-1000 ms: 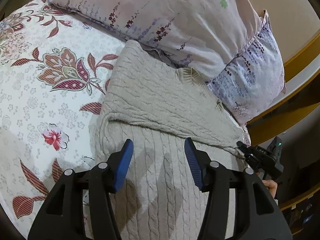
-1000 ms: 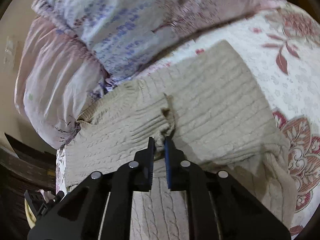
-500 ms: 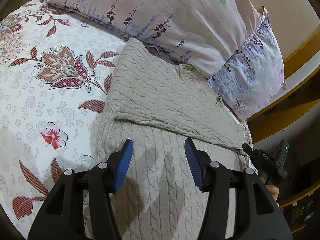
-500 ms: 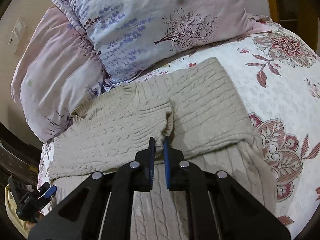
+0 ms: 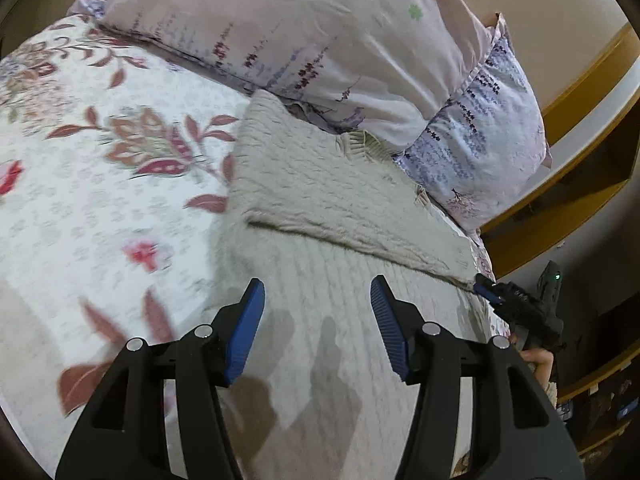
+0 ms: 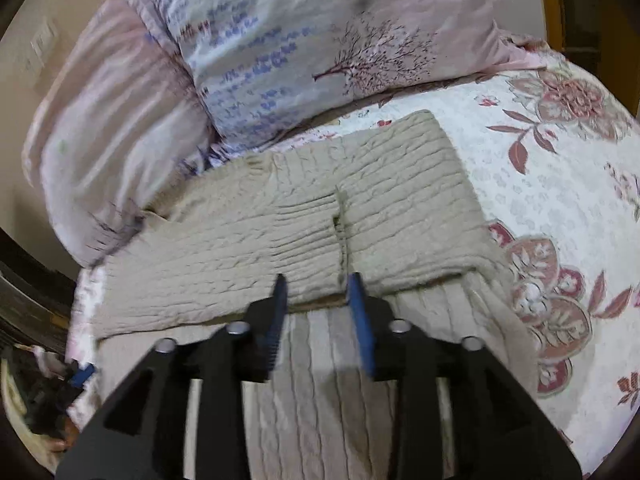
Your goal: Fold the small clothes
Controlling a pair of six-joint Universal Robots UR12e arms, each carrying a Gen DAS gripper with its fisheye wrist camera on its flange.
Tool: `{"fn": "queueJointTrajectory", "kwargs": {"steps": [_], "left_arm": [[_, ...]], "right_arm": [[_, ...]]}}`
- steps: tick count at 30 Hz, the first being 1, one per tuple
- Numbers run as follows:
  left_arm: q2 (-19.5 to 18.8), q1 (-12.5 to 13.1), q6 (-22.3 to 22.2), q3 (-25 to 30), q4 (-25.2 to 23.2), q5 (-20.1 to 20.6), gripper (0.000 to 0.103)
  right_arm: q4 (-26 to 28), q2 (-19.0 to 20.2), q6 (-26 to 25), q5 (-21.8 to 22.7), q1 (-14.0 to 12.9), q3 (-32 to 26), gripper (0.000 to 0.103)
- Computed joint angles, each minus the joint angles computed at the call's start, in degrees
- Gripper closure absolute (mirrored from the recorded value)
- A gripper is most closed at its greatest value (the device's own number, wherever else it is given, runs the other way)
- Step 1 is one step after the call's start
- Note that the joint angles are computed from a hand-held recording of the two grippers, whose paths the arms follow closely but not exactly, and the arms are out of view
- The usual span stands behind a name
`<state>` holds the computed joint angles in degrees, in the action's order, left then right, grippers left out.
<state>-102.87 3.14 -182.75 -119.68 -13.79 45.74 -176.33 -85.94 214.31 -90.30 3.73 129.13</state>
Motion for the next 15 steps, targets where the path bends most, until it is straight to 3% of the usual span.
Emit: {"fn": "queueJointTrajectory", "kwargs": {"steps": [5, 9, 15], "left_arm": [[1.47, 1.9, 0.83, -1.98, -0.21, 0.25, 0.045], [2.5, 2.85, 2.27, -3.18, -2.6, -0.66, 0.045], [4.07, 3.96, 4.73, -5.22, -5.94, -2.99, 0.045]], "right_arm": [[-1.59, -3.94, 1.63, 0.71, -1.73, 3.57, 0.061], [-1.41, -6.84, 1.91, 4.06, -3.66, 6.41, 0.056], [1.91, -13.31, 0.06, 6.27, -5.93, 11.13, 0.05]]}}
